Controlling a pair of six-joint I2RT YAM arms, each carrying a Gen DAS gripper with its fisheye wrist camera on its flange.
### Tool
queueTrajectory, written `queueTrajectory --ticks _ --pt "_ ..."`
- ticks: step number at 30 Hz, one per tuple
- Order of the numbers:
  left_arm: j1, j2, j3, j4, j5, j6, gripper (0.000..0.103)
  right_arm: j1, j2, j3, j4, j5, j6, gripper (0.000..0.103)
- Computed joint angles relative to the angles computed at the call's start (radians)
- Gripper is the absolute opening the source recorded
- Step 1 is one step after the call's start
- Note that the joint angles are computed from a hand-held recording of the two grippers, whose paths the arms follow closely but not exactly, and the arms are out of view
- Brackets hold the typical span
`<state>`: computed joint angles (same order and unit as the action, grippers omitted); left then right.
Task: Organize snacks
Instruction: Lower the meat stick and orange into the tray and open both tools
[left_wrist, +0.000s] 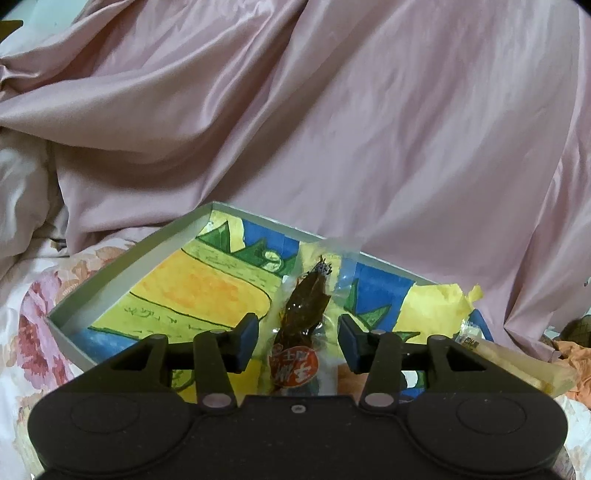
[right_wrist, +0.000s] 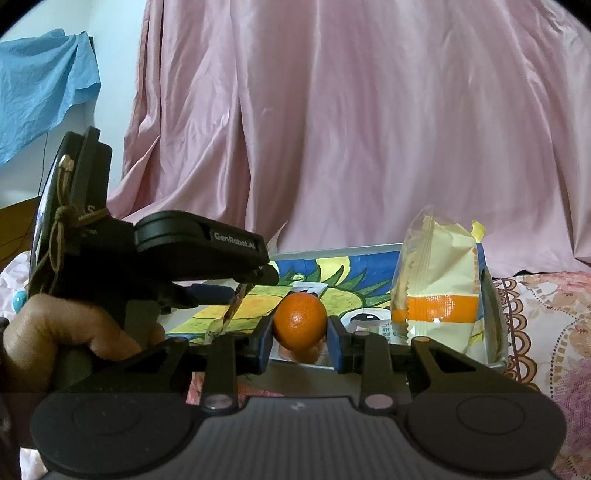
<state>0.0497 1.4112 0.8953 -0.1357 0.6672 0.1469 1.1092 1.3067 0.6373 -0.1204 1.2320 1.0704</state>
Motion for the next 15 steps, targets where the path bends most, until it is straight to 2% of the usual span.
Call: queueTrajectory --ticks 7,11,15 --pt "0.03 -0.005 -0.004 -0.005 0.027 -0.021 0.073 0.0 -0.014 -0.012 0.015 0.001 -0.003 0.042" --pt "0.067 -0.032 -0.016 0.004 0.056 -0.019 0.091 0.009 -0.013 -0.013 0.027 0.014 -0.023 0.056" --pt "0.114 -0.063 -0.023 0.0 0.083 -0.017 0.1 0.024 -0.01 -0.005 0.012 0.039 -0.019 0.071"
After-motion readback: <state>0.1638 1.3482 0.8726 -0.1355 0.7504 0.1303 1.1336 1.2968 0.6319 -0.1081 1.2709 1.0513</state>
